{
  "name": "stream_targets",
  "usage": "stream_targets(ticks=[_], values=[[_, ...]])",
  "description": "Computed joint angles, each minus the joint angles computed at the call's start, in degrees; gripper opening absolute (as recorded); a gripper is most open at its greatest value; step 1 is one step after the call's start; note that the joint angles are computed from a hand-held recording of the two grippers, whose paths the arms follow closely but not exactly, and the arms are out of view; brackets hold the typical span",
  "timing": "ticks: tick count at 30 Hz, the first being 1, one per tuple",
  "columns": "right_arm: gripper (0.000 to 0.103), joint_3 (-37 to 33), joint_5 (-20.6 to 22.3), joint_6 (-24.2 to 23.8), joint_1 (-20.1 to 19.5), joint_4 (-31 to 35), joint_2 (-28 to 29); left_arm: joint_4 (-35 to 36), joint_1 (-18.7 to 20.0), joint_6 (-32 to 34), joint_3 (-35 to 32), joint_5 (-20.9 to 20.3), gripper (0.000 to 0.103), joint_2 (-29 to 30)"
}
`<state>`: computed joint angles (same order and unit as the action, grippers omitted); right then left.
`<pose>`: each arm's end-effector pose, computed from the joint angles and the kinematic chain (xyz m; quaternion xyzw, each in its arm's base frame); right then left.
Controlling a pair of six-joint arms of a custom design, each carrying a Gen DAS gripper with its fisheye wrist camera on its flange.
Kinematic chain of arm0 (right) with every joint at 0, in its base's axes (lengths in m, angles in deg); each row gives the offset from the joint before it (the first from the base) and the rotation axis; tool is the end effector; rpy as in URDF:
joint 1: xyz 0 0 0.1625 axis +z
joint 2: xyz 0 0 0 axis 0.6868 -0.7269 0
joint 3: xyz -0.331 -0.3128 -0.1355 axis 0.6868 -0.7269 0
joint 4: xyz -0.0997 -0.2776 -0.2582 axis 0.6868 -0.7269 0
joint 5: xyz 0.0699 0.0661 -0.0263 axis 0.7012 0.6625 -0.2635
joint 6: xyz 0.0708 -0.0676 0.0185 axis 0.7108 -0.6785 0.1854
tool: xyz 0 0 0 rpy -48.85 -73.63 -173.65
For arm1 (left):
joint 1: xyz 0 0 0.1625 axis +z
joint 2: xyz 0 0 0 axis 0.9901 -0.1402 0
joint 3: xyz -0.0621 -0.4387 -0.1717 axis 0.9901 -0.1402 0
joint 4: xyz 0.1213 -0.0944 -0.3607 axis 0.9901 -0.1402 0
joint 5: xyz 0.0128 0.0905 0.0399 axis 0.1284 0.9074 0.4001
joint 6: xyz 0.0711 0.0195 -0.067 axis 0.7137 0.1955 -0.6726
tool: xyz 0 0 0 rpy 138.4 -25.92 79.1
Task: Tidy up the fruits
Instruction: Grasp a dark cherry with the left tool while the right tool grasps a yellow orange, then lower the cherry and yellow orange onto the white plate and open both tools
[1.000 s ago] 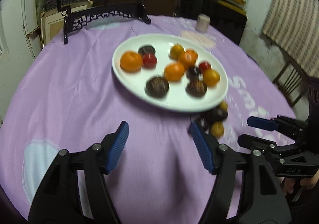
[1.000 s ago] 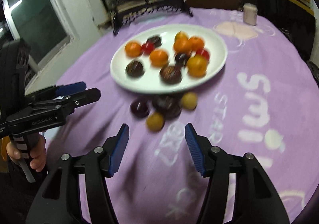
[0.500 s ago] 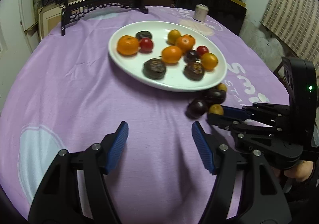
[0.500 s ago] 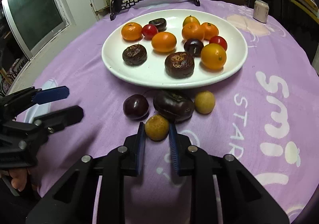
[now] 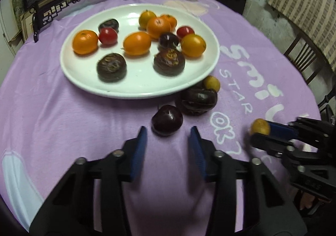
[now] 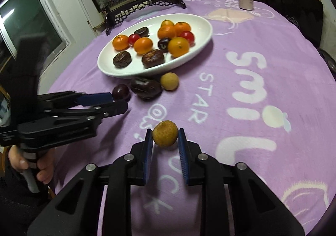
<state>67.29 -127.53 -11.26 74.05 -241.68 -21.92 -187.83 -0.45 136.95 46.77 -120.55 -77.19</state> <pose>0.3254 -0.4999 -0.1657 -0.0301 -0.8836 0.3788 0.2737 0.0662 -0.6519 0.2171 0.4667 0.8635 -0.0664 0.1794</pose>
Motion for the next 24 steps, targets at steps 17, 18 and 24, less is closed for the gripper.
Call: stream_targets(ticks=[17, 18, 24], values=[[0.024, -1.57, 0.26, -1.90, 0.69, 1.65, -0.28, 1.24, 0.31, 1.51, 0.34, -5.96, 0.031, -4.22], [0.024, -2.02, 0.02, -2.35, 0.89, 1.89, -0.34, 2.11, 0.30, 1.59, -0.38, -7.08, 0.031, -4.57], [0.024, -5.75, -0.91, -6.19, 1.39, 3.81, -0.76, 4.77, -0.86, -2.63, -7.82, -7.19, 0.031, -1.84]])
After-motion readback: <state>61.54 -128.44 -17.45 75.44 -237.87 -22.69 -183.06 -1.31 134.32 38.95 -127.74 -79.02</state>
